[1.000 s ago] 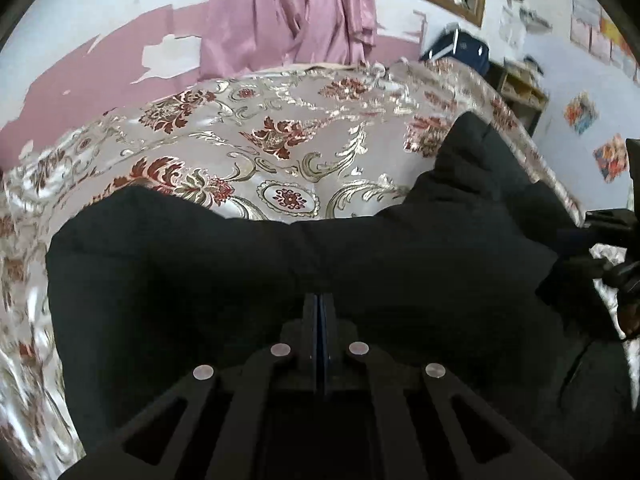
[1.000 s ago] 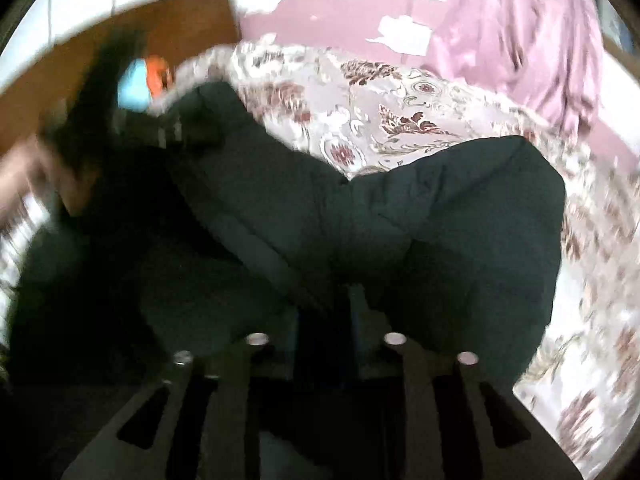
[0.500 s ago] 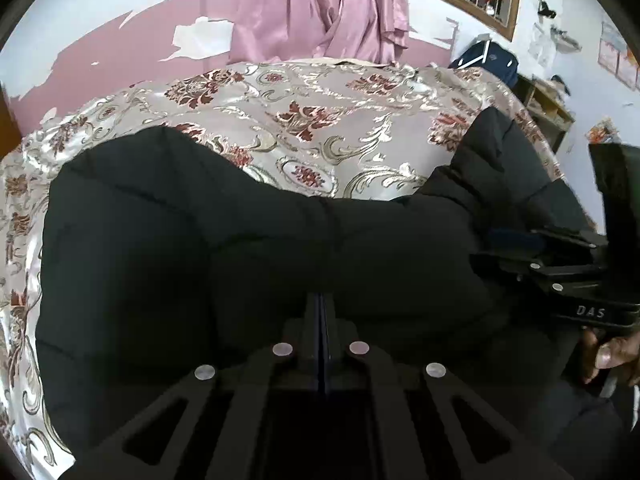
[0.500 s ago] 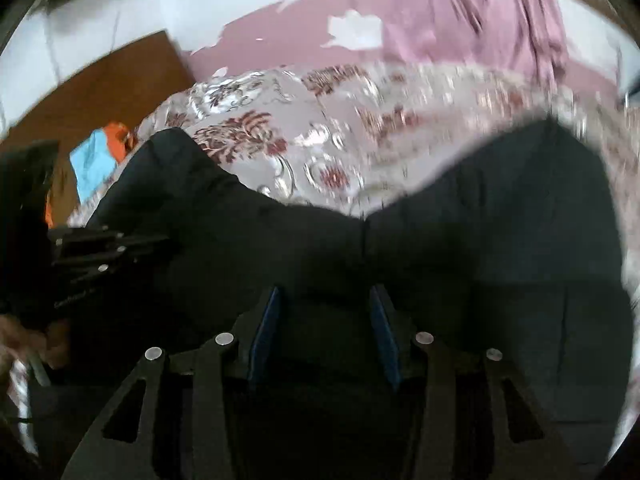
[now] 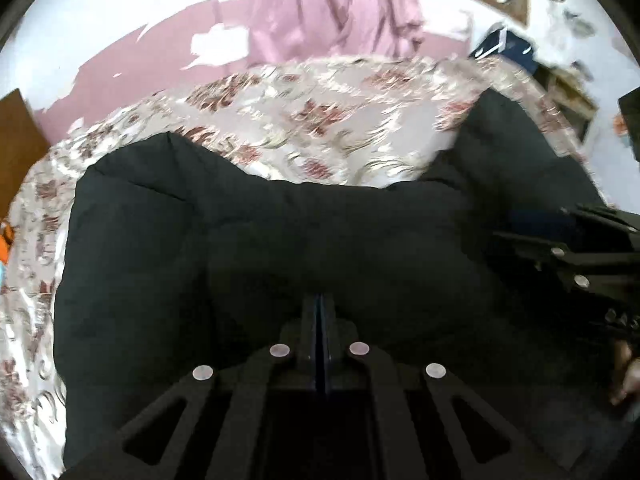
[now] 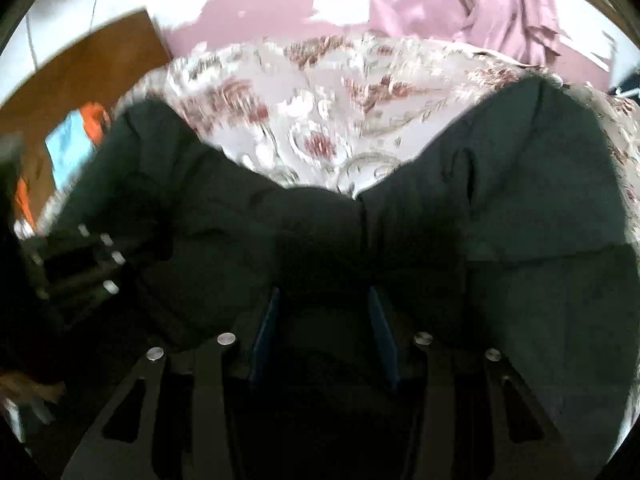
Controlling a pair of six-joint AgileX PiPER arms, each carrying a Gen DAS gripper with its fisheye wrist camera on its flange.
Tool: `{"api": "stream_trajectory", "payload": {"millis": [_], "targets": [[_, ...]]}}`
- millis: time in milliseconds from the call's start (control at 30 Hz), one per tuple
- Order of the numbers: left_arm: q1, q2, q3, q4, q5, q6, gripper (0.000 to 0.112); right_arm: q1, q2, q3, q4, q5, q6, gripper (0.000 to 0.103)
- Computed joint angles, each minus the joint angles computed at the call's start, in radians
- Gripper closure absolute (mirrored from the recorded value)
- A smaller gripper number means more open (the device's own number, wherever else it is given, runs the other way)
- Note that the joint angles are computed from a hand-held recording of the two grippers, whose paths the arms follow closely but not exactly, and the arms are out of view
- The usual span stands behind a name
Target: Fold large clothes
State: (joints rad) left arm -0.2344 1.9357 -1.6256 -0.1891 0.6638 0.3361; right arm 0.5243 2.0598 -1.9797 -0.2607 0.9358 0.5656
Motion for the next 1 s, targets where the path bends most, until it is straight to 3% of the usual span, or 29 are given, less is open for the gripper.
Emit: {"api": "stream_trajectory", "payload": {"millis": [67,133,200,233,300,367,500,600,667,700,733,800,867,1000], "targets": [[-0.016,-0.005,0.038,0.082,0.003,-0.048,0.109,0.036,-0.082,0.110,-0.088,-0.057,0.054,0.052],[-0.030,-0.031,0.066,0.131,0.003,-0.113,0.109,0.035,-0.061,0.132,-0.046,-0.022,0.012,0.051],[-0.016,-0.078,0.103,0.079,0.014,-0.101,0.109,0.051,-0.093,0.151,-0.063,-0.012,0.054,0.052],[-0.014,-0.093,0.126,0.081,0.018,-0.104,0.109,0.058,-0.135,0.182,-0.061,-0.041,0.080,0.052],[-0.011,-0.123,0.166,0.092,0.026,-0.119,0.109,0.075,-0.153,0.209,-0.082,-0.032,0.081,0.046],[0.007,-0.205,0.228,0.066,0.042,-0.113,0.109,0.070,-0.145,0.219,-0.014,0.023,0.042,0.047],[0.071,-0.420,0.404,-0.029,0.058,-0.027,0.103,0.097,-0.311,0.349,0.003,-0.016,0.101,0.047],[0.134,-0.602,0.531,-0.080,0.102,0.016,0.091,0.138,-0.472,0.491,0.026,-0.036,0.153,0.040],[0.189,-0.713,0.596,-0.139,0.155,0.063,0.070,0.201,-0.578,0.587,-0.017,-0.031,0.231,0.039],[0.224,-0.780,0.632,-0.175,0.193,0.089,0.051,0.242,-0.619,0.628,-0.057,-0.027,0.288,0.038],[0.253,-0.821,0.651,-0.202,0.217,0.111,0.040,0.304,-0.671,0.664,-0.106,-0.005,0.360,0.037],[0.296,-0.933,0.690,-0.213,0.267,0.104,0.037,0.411,-0.746,0.738,-0.190,0.018,0.504,0.027],[0.340,-1.032,0.703,-0.215,0.346,0.088,0.035,0.530,-0.802,0.783,-0.264,0.051,0.658,0.024],[0.395,-1.163,0.693,-0.198,0.472,0.060,0.030,0.816,-0.843,0.776,-0.415,0.211,0.902,0.023]]}}
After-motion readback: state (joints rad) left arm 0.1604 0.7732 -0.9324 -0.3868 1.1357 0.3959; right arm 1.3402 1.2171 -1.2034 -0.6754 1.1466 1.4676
